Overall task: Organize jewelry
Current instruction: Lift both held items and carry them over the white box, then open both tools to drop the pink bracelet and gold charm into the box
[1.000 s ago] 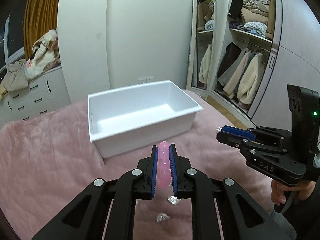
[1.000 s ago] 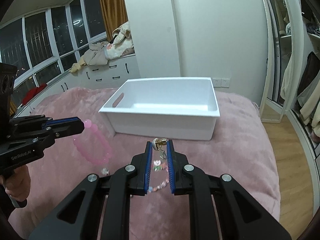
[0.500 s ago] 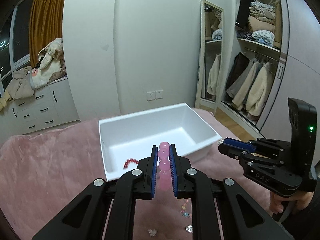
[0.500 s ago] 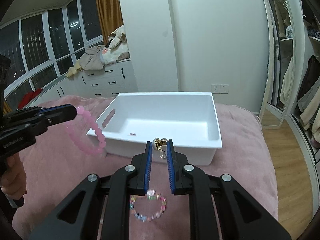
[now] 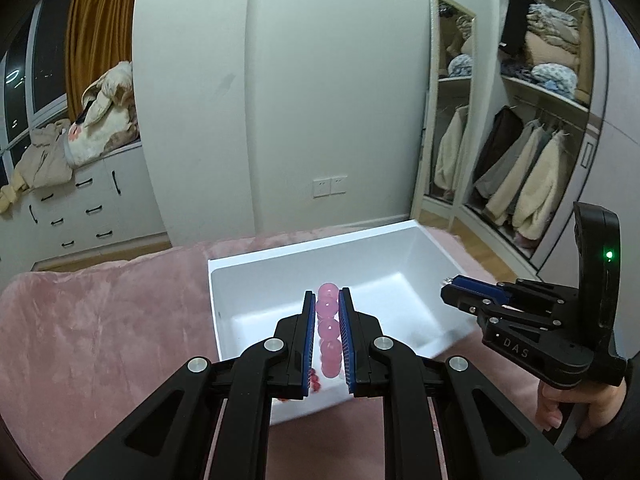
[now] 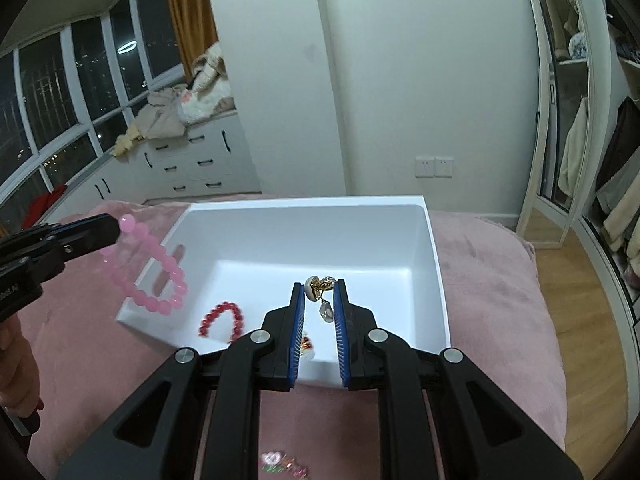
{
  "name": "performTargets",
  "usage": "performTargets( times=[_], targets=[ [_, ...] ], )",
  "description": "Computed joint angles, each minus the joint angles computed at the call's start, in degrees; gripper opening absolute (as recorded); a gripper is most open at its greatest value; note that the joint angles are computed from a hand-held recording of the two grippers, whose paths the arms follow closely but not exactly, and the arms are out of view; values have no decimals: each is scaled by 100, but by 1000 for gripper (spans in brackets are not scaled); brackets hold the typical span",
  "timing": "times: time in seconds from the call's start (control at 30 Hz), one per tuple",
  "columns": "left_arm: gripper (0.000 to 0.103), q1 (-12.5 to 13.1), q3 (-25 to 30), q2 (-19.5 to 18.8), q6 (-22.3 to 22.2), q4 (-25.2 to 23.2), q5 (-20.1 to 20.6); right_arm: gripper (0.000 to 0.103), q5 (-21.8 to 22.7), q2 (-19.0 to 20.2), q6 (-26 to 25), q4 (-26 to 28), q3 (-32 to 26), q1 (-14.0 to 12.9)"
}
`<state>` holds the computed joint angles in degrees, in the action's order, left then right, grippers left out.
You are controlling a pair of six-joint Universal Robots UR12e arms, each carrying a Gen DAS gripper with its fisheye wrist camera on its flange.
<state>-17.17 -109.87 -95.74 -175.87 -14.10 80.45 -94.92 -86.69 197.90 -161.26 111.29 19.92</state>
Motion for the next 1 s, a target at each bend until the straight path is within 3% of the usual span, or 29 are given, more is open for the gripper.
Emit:
performTargets(
  times=[0.4, 0.6, 0.67, 0.8, 0.87, 0.9, 0.93, 1.0],
  targets=[
    [17, 40, 396, -544, -190, -859, 360, 15, 290, 443, -67, 934, -448, 10],
    [17, 90, 472, -662, -405, -1212, 242, 17, 371, 468, -65, 1046, -461, -31],
    [23, 90, 431, -628, -450, -1140, 242, 19, 356, 447, 6, 1033, -441, -33],
    [35, 76, 356, -524, -406, -1028, 241, 46, 396, 384, 76, 831, -371, -24],
    [50, 85, 284, -447, -390, -914, 206, 67, 362, 321, 98, 630, -305, 3],
    [56, 87, 238, -403, -397, -835, 203, 84, 264, 276, 127, 442, -245, 38],
    [68, 77, 196, -361, -420, -760, 250, 100, 146, 244, 145, 338, -206, 68],
    [73, 61, 102, -286, -455, -568, 320, 98, 26, 148, 135, 174, -116, 114]
  ],
)
